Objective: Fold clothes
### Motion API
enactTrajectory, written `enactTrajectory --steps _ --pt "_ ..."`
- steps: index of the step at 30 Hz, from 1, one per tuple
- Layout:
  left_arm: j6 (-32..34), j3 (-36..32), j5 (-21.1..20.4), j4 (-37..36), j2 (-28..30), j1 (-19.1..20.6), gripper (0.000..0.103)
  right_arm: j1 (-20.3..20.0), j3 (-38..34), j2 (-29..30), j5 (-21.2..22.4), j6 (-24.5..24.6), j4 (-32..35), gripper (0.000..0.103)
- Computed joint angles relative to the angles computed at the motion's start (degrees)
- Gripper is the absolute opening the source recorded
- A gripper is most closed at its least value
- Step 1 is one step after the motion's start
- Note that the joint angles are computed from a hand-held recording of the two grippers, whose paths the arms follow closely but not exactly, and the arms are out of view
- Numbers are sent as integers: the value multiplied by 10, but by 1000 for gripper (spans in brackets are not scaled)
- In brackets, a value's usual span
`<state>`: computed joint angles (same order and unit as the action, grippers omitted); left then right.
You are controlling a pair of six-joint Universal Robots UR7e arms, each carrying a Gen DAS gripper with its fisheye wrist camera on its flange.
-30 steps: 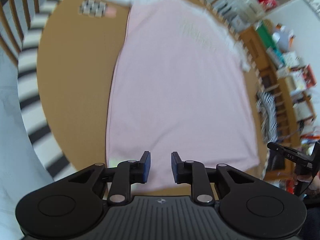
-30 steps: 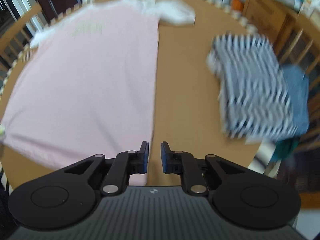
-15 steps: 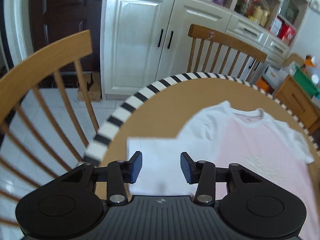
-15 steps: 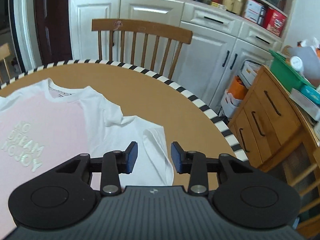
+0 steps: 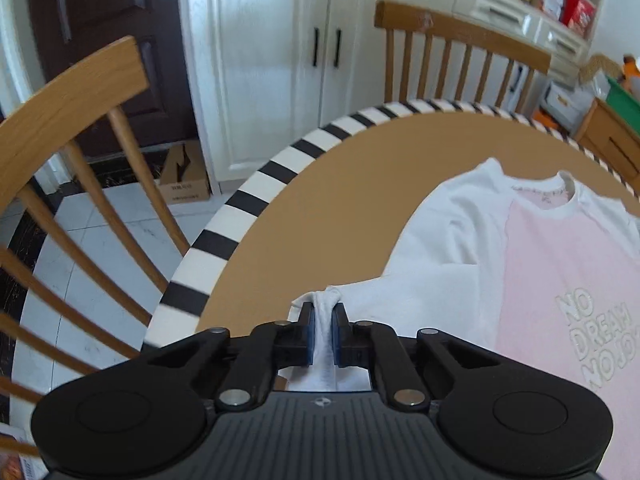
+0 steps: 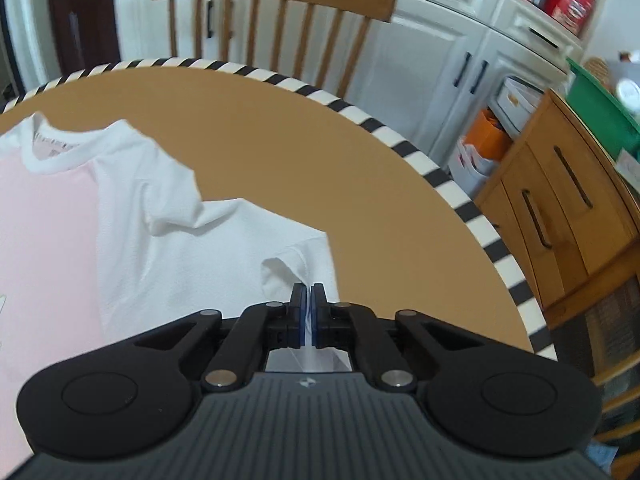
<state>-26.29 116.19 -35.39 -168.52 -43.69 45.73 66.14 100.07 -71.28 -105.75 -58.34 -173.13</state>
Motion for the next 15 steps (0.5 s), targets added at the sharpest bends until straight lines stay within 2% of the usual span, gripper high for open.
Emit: enactTrajectory --steps 3,4,6,9,11,12,13,15 --pt "7 29 32 -65 25 -22 9 -14 -8 -7 6 54 -16 2" --pt "-12 39 41 -70 30 -31 9 -19 -14 -8 3 74 -17 2" --pt "-46 53 56 -75 40 -41 9 -26 -26 -7 -11 109 -16 2" --pt "-105 69 65 -40 35 -55 12 -29 -39 -1 -46 134 -16 4" --pt "-138 76 71 14 17 -64 20 -27 -42 4 -74 127 -34 10" --pt "-162 81 73 41 4 -68 29 -25 -41 6 -87 117 -47 14" --pt "-186 86 74 68 -9 -72 42 -25 -39 5 -92 105 -60 17" --pt "-216 100 83 95 -38 -83 48 -25 -27 -3 -88 79 -90 17"
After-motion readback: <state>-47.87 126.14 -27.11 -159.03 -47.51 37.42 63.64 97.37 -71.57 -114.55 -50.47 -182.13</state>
